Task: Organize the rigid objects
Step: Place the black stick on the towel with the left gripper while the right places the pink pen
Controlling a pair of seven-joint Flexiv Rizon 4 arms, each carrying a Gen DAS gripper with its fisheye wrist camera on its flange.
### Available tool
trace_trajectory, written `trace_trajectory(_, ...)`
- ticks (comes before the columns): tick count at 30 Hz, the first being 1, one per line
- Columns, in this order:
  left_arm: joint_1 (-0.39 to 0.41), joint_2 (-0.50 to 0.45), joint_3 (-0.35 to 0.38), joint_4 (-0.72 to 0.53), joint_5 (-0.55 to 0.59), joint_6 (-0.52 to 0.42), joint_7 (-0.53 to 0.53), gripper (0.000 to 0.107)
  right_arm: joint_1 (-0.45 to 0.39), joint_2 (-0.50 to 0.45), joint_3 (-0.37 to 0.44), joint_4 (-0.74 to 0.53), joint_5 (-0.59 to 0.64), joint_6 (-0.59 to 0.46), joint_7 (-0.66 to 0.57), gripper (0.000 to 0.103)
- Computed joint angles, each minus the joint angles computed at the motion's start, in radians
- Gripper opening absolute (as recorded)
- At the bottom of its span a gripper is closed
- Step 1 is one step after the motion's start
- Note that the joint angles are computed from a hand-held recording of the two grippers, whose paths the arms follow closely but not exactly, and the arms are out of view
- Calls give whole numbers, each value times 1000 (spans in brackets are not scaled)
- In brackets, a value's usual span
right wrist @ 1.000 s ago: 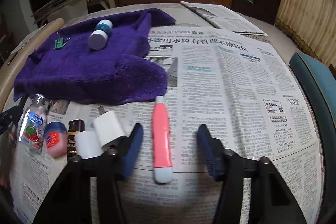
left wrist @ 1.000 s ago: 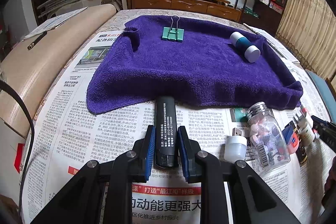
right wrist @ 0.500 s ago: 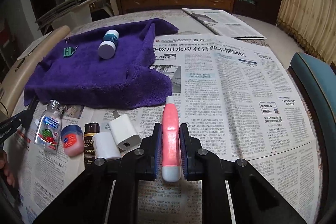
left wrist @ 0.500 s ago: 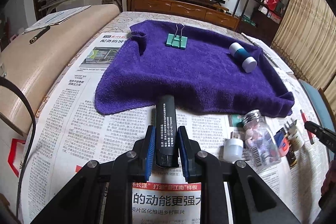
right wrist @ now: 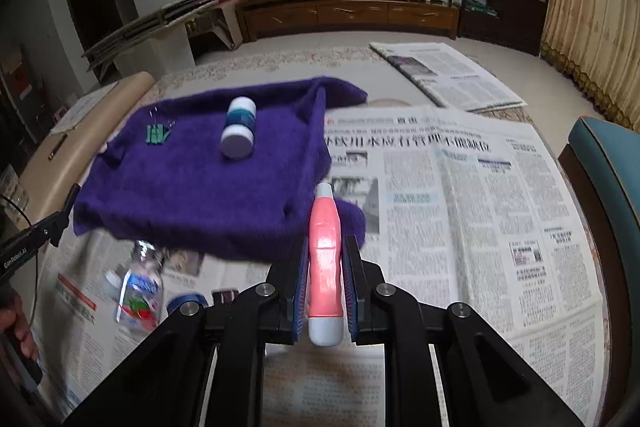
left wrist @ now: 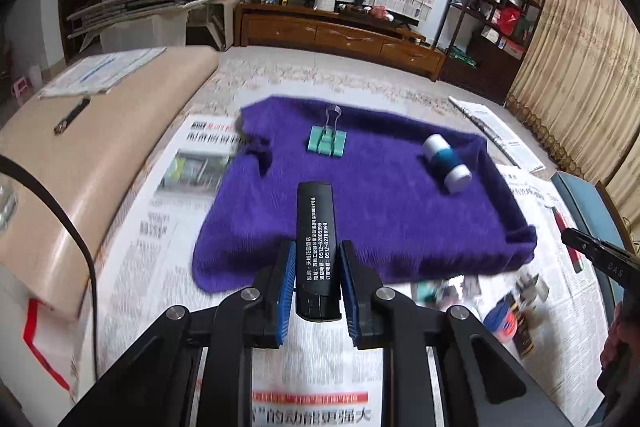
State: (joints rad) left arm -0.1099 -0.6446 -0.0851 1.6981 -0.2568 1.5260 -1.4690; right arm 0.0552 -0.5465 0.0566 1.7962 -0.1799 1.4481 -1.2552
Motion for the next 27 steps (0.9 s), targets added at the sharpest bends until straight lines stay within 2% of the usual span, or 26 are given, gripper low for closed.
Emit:
trace_trajectory(8,-22,-81,40,-178,15,-84,13,21,-21,-123,59,-255,17,-103,-50,16)
trace_trajectory(11,0,-118,14,-234,-1,-129,21,21,-21,-189,81,-375,30,-175,-82,16)
trace_trajectory(18,-22,-214,56,-374,22,-219,6,21,12,-348,75,-631,50,-355,-153,16)
trace_trajectory(23,-20,-263,46,-442,36,-273,19,21,33,-422,52,-741,64,-441,-172,16)
trace_trajectory(27,-35,-296,70,-501,56,-335,15,21,41,-449,39,-775,70,-468,-190,16)
